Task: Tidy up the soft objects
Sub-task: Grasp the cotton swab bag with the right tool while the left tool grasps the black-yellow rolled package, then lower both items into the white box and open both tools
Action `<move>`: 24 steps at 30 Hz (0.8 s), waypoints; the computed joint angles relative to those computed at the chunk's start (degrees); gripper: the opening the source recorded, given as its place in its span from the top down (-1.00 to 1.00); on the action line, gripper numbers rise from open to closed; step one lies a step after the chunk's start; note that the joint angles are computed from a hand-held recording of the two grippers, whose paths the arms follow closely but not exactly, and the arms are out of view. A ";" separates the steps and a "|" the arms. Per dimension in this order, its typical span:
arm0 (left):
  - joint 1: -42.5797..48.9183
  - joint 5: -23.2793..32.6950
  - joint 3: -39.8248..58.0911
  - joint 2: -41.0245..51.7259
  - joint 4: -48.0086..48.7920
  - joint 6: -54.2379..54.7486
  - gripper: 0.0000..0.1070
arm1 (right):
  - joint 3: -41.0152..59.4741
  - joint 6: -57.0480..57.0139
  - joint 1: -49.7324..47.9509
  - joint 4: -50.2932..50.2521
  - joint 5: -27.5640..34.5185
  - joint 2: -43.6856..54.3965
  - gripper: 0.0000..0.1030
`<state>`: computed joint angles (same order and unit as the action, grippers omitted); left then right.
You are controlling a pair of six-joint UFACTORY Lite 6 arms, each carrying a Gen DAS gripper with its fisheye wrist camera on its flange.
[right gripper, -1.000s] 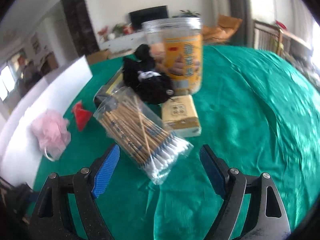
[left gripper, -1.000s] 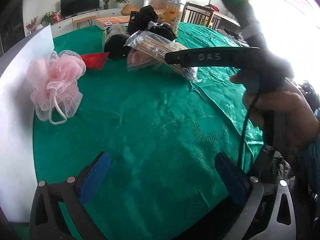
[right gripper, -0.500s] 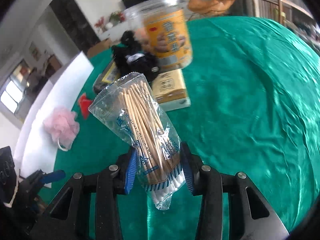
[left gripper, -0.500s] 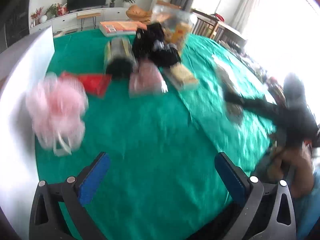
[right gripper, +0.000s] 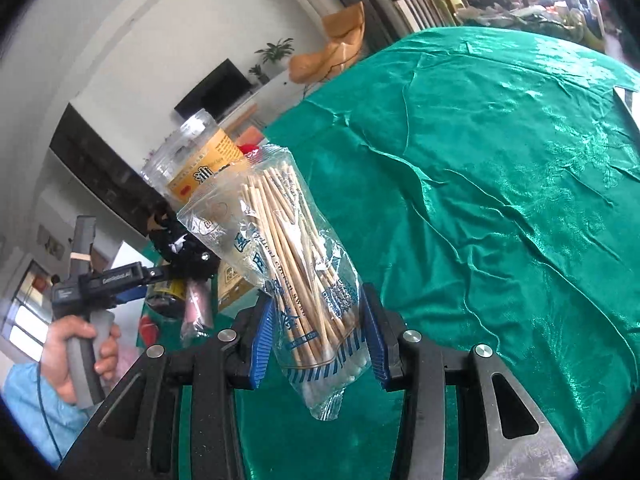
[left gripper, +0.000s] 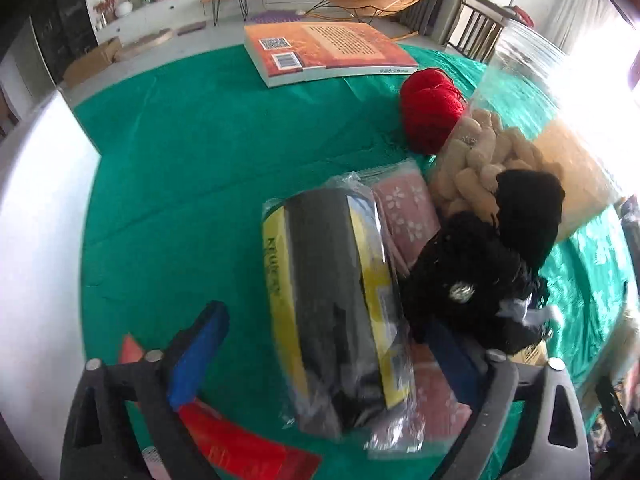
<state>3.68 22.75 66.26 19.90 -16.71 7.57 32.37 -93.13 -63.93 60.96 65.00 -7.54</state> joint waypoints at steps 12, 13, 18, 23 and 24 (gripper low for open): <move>10.06 3.19 -5.08 -11.00 -14.34 10.66 0.00 | 49.59 47.31 34.13 -8.14 -12.96 38.95 0.17; 10.88 3.83 -4.29 -11.29 -15.52 12.24 0.00 | 52.58 49.91 35.28 -9.66 -12.48 40.88 0.18; 13.47 7.31 -1.48 -14.32 -18.24 16.31 0.00 | 62.98 54.28 35.15 -2.43 -5.69 46.76 0.23; 18.81 13.27 0.74 -17.18 -23.52 22.03 0.00 | 72.15 60.61 38.70 -3.94 -4.14 45.84 0.23; 20.67 14.98 0.88 -18.40 -24.60 23.53 0.00 | 73.90 61.12 39.46 -4.08 -3.43 44.96 0.23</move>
<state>24.35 37.73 67.15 1.50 -41.31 31.10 106.27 -32.01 -24.47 56.88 61.57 37.43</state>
